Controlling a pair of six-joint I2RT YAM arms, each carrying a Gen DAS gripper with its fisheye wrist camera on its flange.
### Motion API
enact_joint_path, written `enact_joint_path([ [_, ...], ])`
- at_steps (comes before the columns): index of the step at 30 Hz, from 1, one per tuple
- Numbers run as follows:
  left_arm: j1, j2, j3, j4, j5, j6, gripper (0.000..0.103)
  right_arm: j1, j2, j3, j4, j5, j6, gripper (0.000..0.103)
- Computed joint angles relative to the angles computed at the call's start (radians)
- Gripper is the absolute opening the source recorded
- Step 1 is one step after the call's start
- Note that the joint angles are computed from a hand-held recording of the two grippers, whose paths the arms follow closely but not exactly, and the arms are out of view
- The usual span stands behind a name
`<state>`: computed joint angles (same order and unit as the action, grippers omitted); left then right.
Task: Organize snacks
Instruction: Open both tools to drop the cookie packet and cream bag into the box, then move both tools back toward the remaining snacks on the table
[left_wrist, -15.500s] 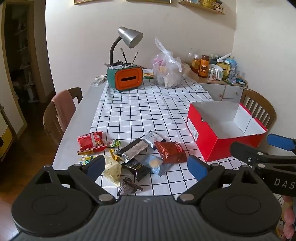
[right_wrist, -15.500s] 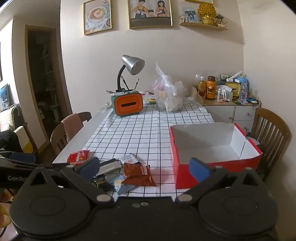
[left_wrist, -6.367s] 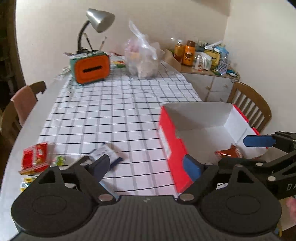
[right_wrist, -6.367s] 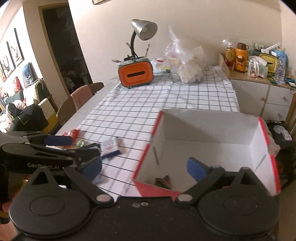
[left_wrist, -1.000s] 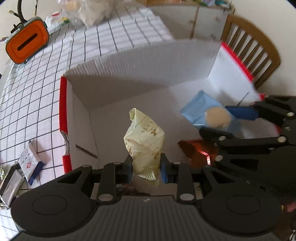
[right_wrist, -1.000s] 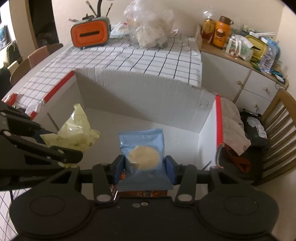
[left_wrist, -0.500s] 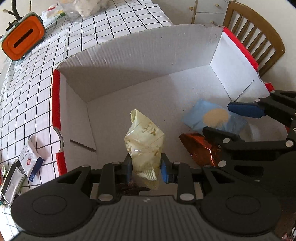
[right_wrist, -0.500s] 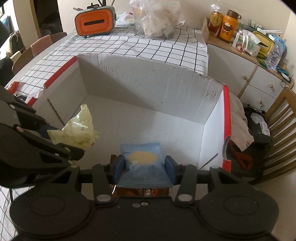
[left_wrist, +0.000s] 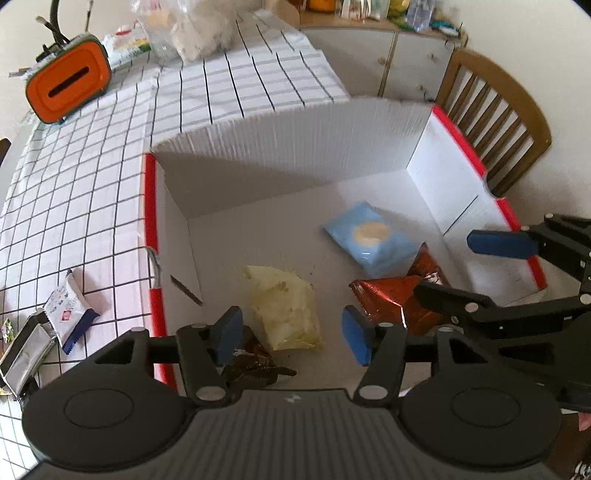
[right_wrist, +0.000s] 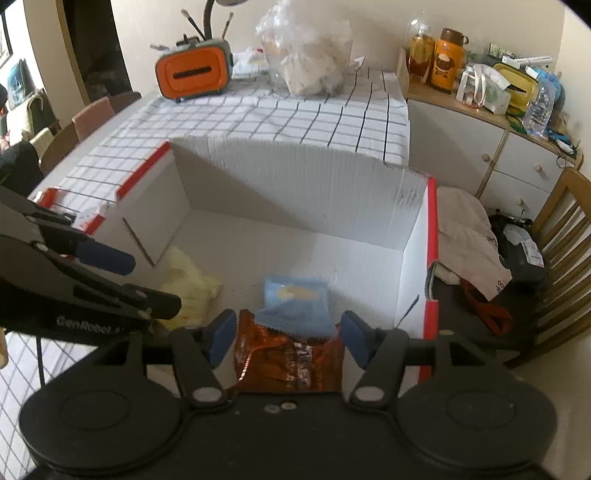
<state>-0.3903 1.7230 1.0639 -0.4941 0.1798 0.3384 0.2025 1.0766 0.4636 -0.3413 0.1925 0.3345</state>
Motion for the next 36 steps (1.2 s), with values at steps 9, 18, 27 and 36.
enact_joint_path([
  [9, 0.07, -0.175, -0.101, 0.028, 0.087, 0.018, 0.068, 0.099, -0.208, 0.007, -0.122, 0.055, 0.078, 0.077],
  [18, 0.179, -0.34, -0.19, 0.03, 0.182, 0.069, 0.072, 0.24, -0.307, 0.043, -0.185, 0.125, 0.183, 0.085],
  [27, 0.354, -0.463, -0.248, 0.008, 0.305, 0.143, 0.082, 0.412, -0.305, 0.078, -0.191, 0.224, 0.278, 0.095],
  [36, 0.602, -0.46, -0.258, -0.001, 0.469, 0.307, 0.086, 0.595, -0.148, 0.143, -0.103, 0.35, 0.375, 0.102],
])
